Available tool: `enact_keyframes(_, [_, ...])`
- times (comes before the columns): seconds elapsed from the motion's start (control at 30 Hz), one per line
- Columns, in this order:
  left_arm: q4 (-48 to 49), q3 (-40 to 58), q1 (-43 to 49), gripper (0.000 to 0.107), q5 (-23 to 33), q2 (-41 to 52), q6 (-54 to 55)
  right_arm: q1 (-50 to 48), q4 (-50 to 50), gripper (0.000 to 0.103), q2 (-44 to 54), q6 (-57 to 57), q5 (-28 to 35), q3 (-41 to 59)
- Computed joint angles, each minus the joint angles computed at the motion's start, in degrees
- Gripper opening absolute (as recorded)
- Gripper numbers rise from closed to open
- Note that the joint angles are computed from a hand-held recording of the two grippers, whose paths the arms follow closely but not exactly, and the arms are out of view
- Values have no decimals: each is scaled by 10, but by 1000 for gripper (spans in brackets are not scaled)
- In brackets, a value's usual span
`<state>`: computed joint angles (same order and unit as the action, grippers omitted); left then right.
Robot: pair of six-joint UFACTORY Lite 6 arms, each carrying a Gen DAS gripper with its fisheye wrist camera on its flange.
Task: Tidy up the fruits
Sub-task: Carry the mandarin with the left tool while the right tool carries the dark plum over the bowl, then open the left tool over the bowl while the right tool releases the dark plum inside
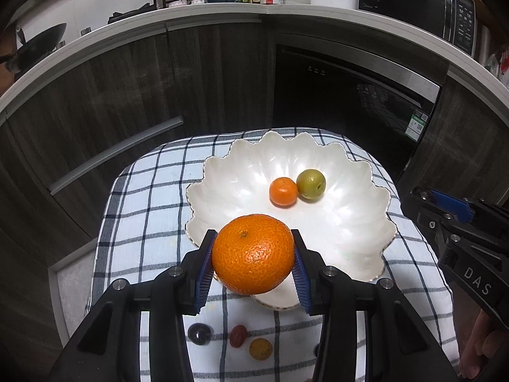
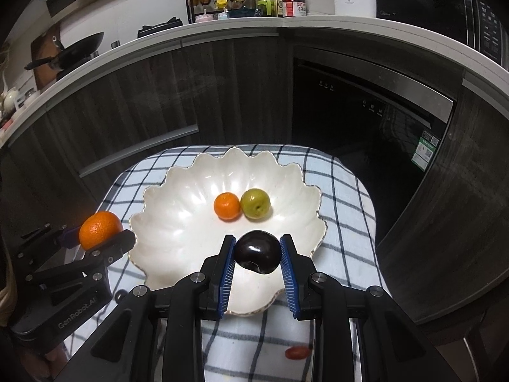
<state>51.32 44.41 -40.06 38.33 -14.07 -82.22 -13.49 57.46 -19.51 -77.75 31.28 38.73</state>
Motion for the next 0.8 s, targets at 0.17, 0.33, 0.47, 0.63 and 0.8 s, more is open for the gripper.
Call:
enact_keyframes(0.17, [2, 12, 25, 44, -15, 25, 8, 17, 8, 30, 29, 1, -22, 19])
enact_keyframes(0.33, [3, 17, 42, 44, -27, 45, 11, 32, 19, 30, 60, -1, -45, 35])
enact_keyframes(0.47, [11, 21, 49, 44, -34, 59, 6, 39, 28, 30, 77, -5, -58, 42])
enact_keyframes(0.63, [32, 22, 58, 44, -51, 73, -8, 46, 40, 30, 100, -12, -72, 52])
enact_keyframes(0.8, [37, 31, 74, 44, -75, 95, 0, 53, 48, 30, 131, -18, -86, 60])
